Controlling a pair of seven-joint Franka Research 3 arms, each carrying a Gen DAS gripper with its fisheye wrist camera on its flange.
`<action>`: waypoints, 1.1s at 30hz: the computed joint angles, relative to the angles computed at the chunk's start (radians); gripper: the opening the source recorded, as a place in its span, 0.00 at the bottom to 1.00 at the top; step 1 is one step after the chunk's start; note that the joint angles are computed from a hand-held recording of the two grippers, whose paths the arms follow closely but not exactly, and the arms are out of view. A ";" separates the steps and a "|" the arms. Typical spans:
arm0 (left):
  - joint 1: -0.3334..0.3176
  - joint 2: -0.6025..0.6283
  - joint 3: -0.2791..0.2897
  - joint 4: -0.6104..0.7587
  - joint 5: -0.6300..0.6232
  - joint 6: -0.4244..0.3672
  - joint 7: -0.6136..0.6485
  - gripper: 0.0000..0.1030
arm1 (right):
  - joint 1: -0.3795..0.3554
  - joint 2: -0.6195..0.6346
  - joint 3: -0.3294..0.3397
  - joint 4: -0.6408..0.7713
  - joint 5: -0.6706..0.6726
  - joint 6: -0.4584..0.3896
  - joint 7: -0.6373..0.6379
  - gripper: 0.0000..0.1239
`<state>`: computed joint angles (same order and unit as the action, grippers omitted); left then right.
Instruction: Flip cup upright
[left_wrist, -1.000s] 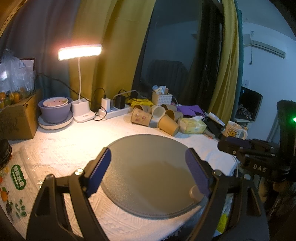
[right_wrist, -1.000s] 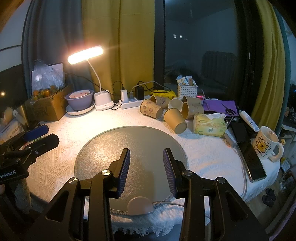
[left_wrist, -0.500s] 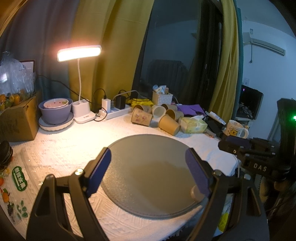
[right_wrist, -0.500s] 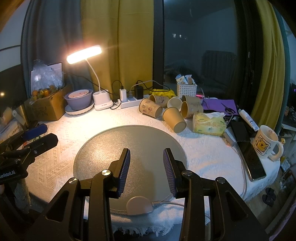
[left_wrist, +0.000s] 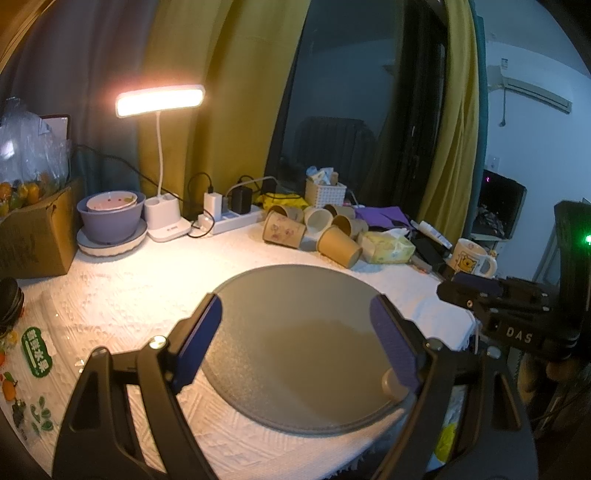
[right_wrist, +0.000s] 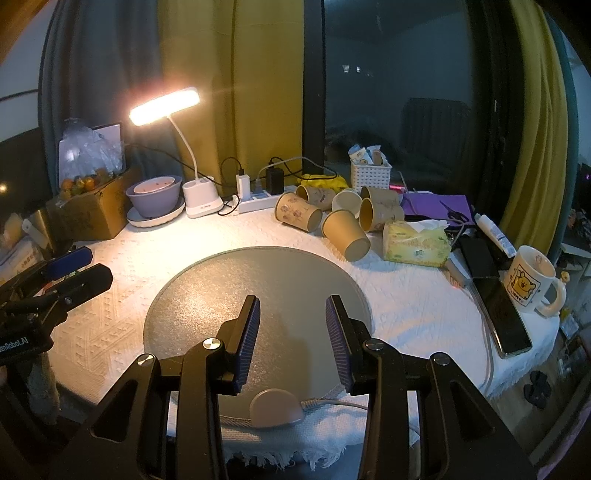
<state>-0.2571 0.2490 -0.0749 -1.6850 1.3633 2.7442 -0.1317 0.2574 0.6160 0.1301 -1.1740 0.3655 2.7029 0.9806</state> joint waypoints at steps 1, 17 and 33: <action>0.001 0.001 0.000 0.001 -0.002 0.001 0.002 0.81 | -0.001 0.000 0.000 -0.001 0.001 0.000 0.000 0.32; -0.001 0.023 0.012 0.027 -0.050 0.009 0.045 0.81 | 0.010 0.013 -0.021 0.018 -0.029 -0.003 0.044 0.32; -0.014 0.096 0.021 0.129 -0.202 -0.001 0.214 0.81 | 0.003 0.097 -0.035 0.164 -0.060 -0.077 0.101 0.32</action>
<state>-0.2716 0.3453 -0.0540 -1.5563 1.1611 2.7428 0.0822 0.2604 0.7130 0.0954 -1.0097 0.3055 2.6260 1.0816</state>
